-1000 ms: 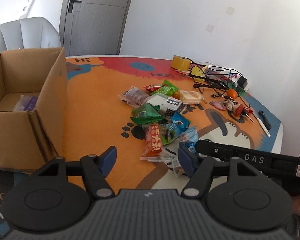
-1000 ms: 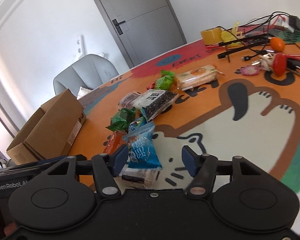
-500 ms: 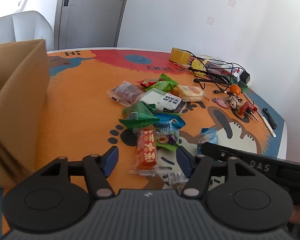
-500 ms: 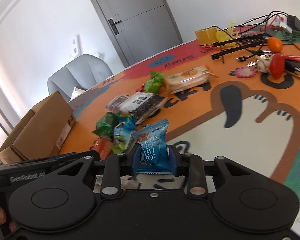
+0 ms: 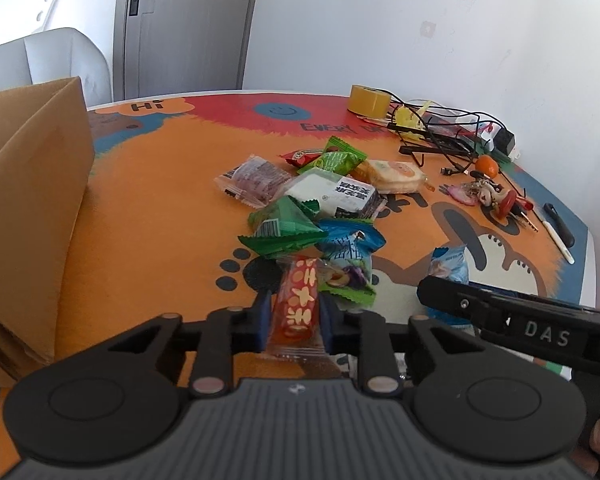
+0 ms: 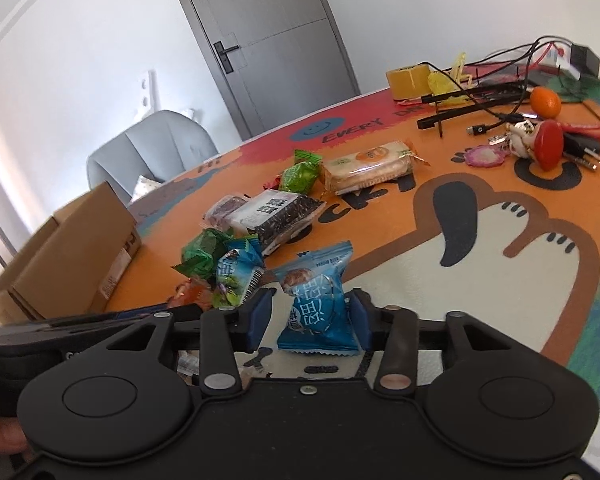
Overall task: Organize snacks
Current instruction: 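Carry both snacks over the cardboard box and open both tools to release them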
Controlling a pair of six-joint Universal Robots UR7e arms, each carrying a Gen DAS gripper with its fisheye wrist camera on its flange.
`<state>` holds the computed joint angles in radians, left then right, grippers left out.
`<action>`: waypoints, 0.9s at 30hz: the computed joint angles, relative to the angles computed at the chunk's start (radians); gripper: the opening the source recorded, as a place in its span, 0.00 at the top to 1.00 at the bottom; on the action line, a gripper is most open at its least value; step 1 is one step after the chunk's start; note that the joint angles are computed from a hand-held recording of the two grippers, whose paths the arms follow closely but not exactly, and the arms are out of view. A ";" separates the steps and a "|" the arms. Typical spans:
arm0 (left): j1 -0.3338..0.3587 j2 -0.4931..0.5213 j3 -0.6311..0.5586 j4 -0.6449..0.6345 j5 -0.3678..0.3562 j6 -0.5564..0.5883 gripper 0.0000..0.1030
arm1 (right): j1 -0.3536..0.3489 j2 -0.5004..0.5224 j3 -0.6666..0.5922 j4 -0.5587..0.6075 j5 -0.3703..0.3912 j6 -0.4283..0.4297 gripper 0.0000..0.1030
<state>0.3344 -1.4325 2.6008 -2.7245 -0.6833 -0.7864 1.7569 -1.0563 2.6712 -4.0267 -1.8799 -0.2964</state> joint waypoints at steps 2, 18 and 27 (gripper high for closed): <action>-0.004 -0.020 0.004 0.015 -0.005 -0.013 0.81 | -0.002 -0.013 0.003 0.012 -0.002 0.016 0.69; -0.130 -0.212 0.036 0.211 0.045 -0.139 0.83 | 0.089 -0.033 0.010 -0.028 -0.019 0.056 0.73; -0.202 -0.354 0.027 0.402 0.090 -0.226 0.83 | 0.164 -0.034 -0.010 0.003 -0.034 0.086 0.73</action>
<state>0.1320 -1.7860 2.6275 -2.3220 -0.5928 -1.0124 1.9208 -1.0899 2.6607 -4.0242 -1.9137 -0.2102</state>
